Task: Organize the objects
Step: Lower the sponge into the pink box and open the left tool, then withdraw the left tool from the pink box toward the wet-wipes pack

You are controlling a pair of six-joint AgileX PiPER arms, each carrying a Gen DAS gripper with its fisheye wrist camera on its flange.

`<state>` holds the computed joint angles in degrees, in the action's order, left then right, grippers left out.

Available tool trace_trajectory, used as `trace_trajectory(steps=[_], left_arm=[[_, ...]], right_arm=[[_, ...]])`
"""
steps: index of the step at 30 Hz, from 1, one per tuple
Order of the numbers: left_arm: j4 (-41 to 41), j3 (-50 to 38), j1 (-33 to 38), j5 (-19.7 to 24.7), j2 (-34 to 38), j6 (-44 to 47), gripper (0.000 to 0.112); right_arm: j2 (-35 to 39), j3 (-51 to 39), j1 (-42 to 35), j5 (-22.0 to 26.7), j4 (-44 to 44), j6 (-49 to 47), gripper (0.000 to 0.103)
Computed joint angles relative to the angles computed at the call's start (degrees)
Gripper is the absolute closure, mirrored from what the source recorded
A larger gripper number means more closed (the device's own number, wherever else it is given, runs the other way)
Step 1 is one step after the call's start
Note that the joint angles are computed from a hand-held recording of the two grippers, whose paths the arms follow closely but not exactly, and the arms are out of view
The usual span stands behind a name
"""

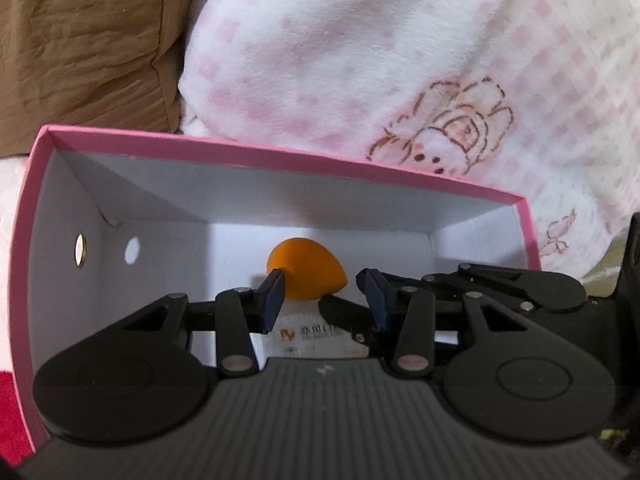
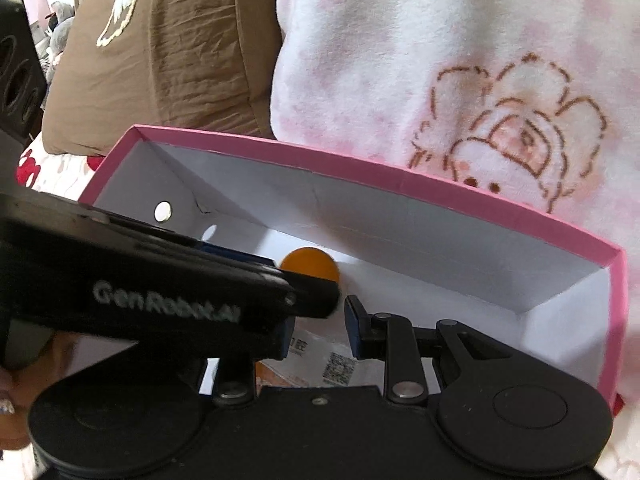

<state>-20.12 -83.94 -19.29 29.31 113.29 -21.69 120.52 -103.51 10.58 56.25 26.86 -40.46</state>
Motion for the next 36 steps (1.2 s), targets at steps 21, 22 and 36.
trace_trajectory(steps=[21,22,36], left_arm=[[26.31,1.79,-11.3,17.66,-15.0,-22.56,0.063],[26.98,2.14,-12.04,18.73,-16.13,-22.85,0.062],[36.25,7.57,-23.46,30.59,-29.0,-30.93,0.051]], right_arm=[[-19.53,14.92,-6.23,2.44,0.34,-3.44,0.069],[-21.09,16.2,-6.21,1.72,-1.04,-2.84,0.068],[-38.71,29.2,-8.45,3.21,-1.69,-2.81,0.021]])
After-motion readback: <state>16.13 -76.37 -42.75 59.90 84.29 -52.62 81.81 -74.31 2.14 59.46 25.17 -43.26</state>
